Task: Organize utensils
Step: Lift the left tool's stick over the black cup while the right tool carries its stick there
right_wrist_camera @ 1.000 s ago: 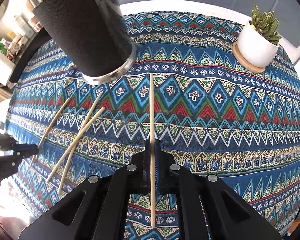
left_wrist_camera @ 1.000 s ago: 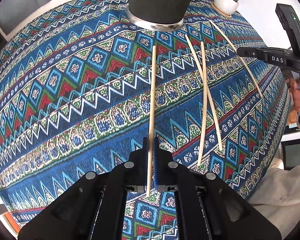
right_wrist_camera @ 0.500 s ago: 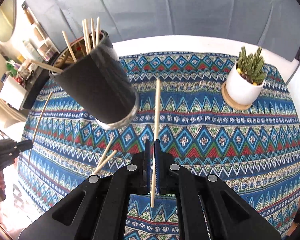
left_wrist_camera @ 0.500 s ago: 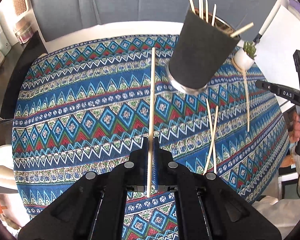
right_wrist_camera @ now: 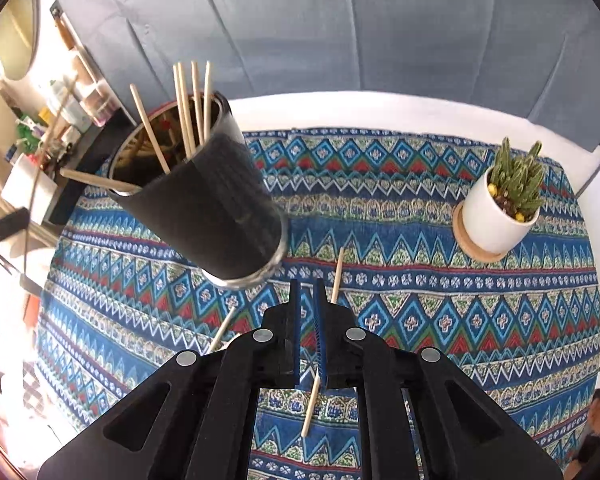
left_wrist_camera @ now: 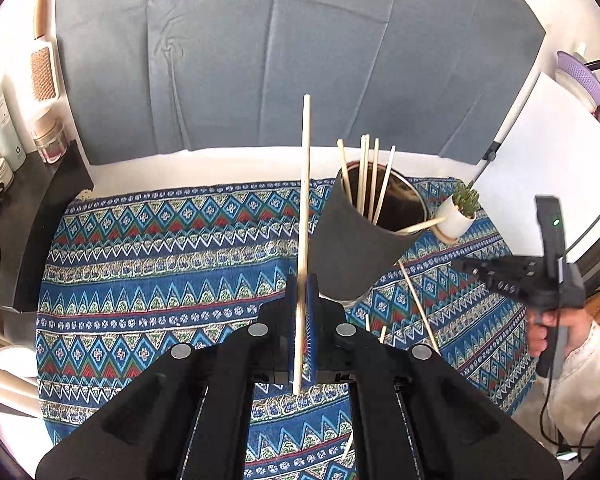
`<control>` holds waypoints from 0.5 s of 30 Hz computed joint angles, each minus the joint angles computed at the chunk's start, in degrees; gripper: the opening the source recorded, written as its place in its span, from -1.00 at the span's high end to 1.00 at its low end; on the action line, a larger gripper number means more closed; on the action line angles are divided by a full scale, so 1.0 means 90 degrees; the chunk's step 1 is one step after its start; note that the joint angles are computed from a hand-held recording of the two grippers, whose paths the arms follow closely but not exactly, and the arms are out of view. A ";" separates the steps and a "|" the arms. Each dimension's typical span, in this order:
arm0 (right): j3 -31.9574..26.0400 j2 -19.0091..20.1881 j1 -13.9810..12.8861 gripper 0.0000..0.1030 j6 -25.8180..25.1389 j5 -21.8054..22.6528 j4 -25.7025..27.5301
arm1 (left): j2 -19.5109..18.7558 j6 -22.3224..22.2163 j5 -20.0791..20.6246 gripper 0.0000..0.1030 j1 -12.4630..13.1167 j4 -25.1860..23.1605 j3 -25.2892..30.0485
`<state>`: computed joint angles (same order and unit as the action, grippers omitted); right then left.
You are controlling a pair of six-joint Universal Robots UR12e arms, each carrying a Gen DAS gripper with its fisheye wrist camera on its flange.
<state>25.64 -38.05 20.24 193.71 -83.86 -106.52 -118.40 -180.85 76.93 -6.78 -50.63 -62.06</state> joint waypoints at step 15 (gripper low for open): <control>-0.0054 0.0282 0.0009 0.53 0.0120 0.0005 0.1194 | -0.0125 -0.0204 -0.0250 0.91 -0.0109 0.0497 0.0250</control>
